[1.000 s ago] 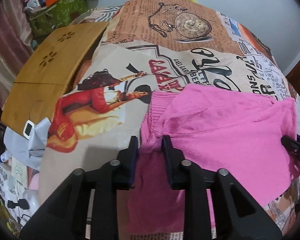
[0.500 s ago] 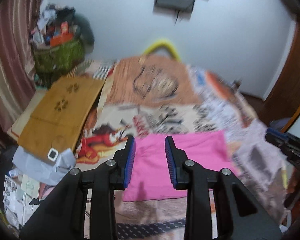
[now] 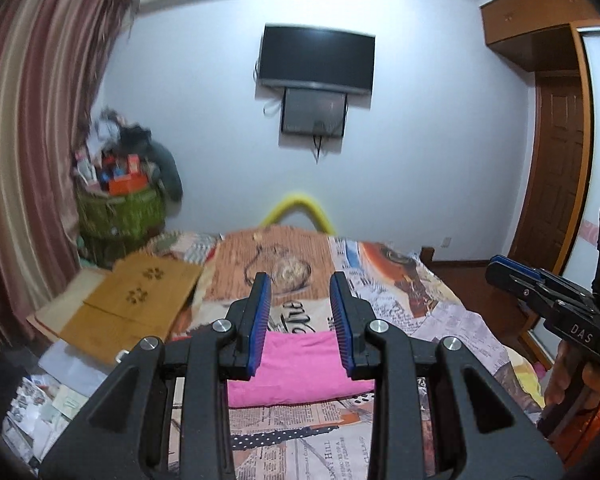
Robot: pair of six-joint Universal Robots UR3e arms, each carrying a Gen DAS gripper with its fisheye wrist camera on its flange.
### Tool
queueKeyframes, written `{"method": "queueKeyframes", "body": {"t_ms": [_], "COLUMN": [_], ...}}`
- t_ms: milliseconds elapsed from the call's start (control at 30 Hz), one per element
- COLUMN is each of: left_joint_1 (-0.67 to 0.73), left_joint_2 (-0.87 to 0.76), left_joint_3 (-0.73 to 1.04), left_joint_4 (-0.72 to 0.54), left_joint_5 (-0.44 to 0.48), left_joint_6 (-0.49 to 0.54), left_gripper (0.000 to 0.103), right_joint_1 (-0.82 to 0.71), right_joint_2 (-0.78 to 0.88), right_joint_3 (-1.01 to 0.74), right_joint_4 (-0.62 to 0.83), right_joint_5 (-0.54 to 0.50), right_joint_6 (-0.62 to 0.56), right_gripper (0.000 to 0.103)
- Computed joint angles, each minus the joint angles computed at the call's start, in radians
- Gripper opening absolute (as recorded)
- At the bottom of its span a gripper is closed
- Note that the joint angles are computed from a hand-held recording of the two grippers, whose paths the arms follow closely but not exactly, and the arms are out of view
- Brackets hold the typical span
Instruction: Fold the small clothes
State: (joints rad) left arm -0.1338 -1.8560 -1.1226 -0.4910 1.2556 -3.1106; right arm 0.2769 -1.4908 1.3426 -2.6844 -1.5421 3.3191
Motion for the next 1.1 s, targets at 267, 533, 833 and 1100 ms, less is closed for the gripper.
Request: {"method": "queueKeyframes", "body": {"t_ms": [267, 533, 833, 1100], "left_joint_1": [-0.031, -0.04, -0.053, -0.054], "left_joint_2": [0.224, 0.283, 0.274, 0.276], "left_joint_3": [-0.319, -0.401, -0.416, -0.423], "left_joint_4": [0.193, 0.237, 0.269, 0.274], "left_joint_5": [0.07, 0.098, 0.123, 0.122], "left_joint_6": [-0.023, -0.038, -0.035, -0.035], "left_gripper": [0.057, 0.094, 0.103, 0.103], "right_joint_1": [0.12, 0.162, 0.207, 0.219], "right_joint_2": [-0.053, -0.045, -0.035, -0.052], "right_joint_3": [0.092, 0.091, 0.08, 0.11], "right_joint_4": [-0.1, -0.121, -0.114, -0.122], "right_joint_5": [-0.151, -0.267, -0.363, -0.379], "right_joint_6": [0.011, 0.014, 0.006, 0.004], "right_gripper": [0.033, 0.081, 0.102, 0.102]}}
